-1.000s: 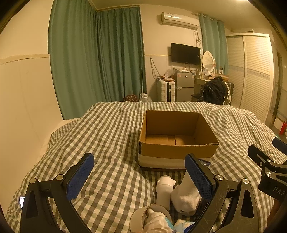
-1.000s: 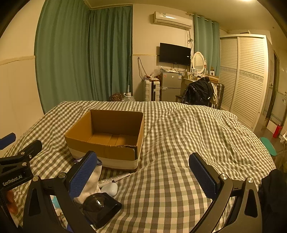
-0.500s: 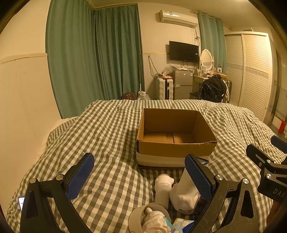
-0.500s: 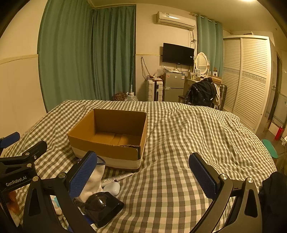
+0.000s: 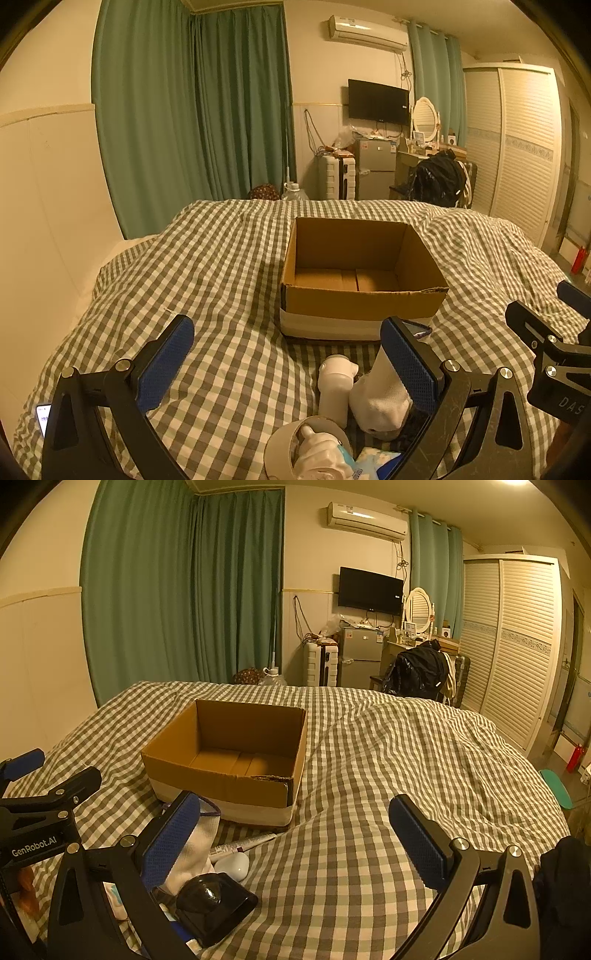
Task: Organize objects
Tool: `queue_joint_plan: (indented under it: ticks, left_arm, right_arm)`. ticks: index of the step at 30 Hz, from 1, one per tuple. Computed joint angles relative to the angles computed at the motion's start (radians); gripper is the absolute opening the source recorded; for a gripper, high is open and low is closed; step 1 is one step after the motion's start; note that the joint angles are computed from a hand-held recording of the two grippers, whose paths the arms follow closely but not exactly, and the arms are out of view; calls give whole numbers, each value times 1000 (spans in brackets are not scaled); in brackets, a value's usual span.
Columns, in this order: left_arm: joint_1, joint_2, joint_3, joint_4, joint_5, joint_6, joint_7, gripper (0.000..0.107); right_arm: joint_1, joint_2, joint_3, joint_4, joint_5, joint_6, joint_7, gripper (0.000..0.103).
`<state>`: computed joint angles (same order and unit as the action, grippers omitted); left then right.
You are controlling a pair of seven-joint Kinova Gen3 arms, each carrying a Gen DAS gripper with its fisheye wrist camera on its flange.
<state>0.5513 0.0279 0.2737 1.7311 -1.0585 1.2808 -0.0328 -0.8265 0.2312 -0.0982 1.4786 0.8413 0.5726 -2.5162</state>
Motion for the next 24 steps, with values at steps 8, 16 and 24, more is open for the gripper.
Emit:
queue_joint_plan:
  ticks: [8,16,24]
  left_arm:
    - [-8,-4,-4,3,14,-13,0,103]
    - [5,3,5,5,-6,8,-2,103]
    - [-10,-35,2,32,22,-30,-5,103]
  right_arm:
    - [-2,3,-1,1,-8,4,11,103]
    - [-3,7,-2,-5,-18,7,26,103]
    - [7,0,-13,-3,-52,-6,71,103]
